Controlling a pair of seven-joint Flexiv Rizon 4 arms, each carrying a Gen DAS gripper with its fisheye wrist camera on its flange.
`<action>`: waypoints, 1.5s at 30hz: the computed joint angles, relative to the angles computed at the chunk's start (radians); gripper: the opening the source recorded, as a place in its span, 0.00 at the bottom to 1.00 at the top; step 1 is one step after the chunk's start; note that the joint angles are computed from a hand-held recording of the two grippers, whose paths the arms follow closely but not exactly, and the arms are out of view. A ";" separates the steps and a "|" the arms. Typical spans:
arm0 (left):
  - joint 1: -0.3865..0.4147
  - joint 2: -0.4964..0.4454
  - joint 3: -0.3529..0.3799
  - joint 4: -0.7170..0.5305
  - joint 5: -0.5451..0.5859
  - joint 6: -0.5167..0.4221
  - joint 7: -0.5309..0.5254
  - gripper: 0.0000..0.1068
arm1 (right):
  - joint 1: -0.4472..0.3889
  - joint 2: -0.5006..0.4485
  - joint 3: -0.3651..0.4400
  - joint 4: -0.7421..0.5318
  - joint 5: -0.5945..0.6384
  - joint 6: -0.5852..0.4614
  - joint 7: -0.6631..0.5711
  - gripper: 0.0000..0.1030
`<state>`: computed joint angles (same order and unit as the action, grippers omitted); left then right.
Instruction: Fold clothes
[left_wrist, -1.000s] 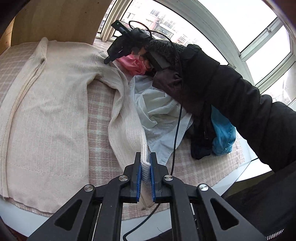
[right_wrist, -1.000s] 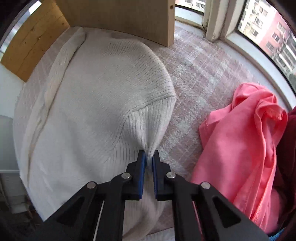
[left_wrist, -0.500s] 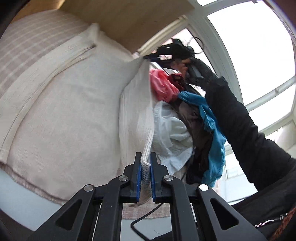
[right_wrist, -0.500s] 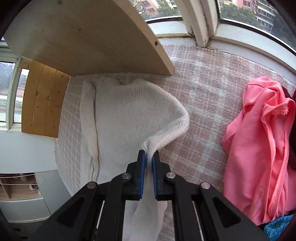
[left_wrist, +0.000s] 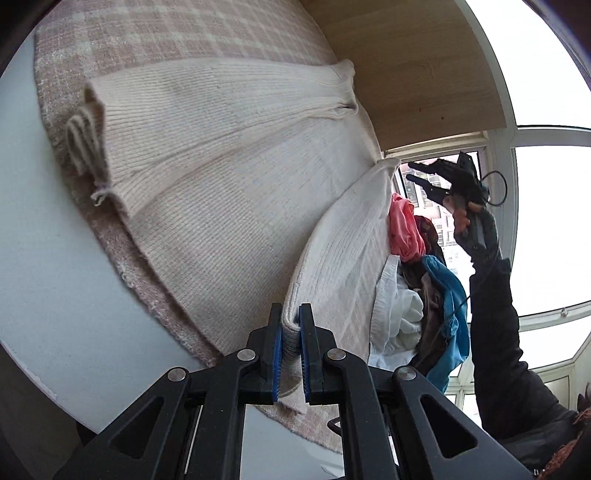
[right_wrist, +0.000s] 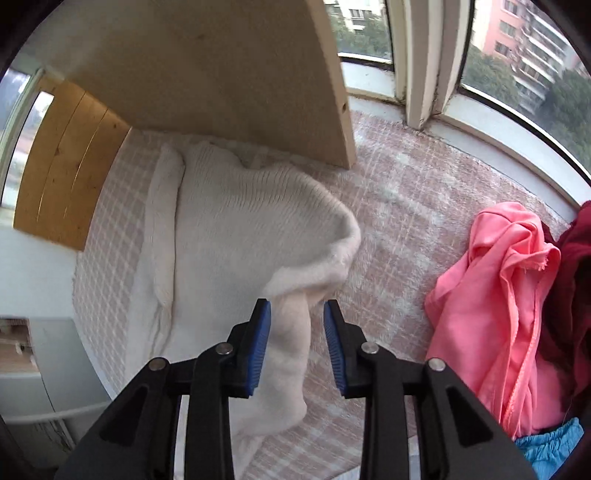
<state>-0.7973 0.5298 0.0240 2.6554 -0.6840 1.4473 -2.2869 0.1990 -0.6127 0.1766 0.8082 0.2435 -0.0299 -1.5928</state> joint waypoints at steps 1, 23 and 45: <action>0.019 0.004 -0.002 -0.002 0.012 -0.015 -0.004 0.07 | -0.035 0.051 0.025 0.081 -0.016 0.007 -0.061 0.29; 0.371 0.101 -0.081 -0.198 0.298 -0.505 0.057 0.07 | -0.011 0.308 0.012 0.599 0.051 0.376 -0.380 0.17; 0.401 -0.016 -0.111 -0.347 0.353 -0.716 0.159 0.31 | -0.024 0.207 -0.026 0.363 0.022 0.297 -0.232 0.30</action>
<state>-0.3967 0.5135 -0.0869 2.3080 -0.3313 0.7314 -2.1280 0.1748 -0.4062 0.1502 1.1707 0.2656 0.2668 -1.8246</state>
